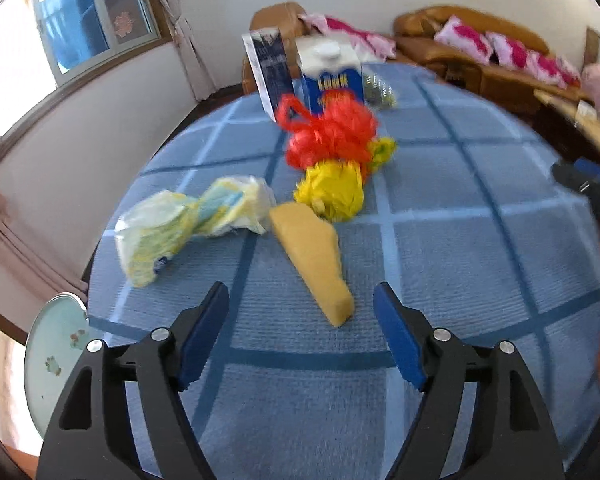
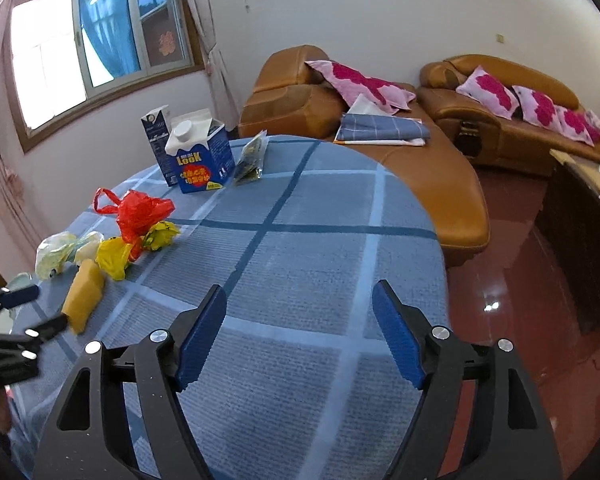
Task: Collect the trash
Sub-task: 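Move both open tools back over the table toward the yellow sponge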
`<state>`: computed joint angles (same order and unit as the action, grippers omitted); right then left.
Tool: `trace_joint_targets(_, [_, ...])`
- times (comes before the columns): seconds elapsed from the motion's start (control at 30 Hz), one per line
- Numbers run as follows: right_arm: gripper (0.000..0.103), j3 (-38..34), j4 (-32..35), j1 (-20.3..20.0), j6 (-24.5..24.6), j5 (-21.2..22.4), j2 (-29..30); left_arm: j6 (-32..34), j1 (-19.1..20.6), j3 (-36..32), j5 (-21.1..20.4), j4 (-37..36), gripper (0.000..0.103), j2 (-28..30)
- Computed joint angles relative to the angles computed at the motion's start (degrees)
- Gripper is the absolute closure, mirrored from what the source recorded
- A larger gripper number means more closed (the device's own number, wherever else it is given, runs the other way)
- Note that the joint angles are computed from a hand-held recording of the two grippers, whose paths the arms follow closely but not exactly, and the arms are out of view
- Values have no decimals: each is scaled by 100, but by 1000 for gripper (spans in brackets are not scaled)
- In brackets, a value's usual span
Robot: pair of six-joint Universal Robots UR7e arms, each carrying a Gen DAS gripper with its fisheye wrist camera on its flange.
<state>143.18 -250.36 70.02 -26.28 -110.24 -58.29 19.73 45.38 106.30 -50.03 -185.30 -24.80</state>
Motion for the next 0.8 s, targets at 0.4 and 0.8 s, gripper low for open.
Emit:
trace_joint_targets(0.4, [23, 93, -226, -140, 49, 373, 218, 116, 469, 66, 788, -228, 27, -591])
trace_joint_targets(0.8, [21, 163, -442, -133, 94, 430, 242, -447, 205, -115, 486, 200, 26, -141])
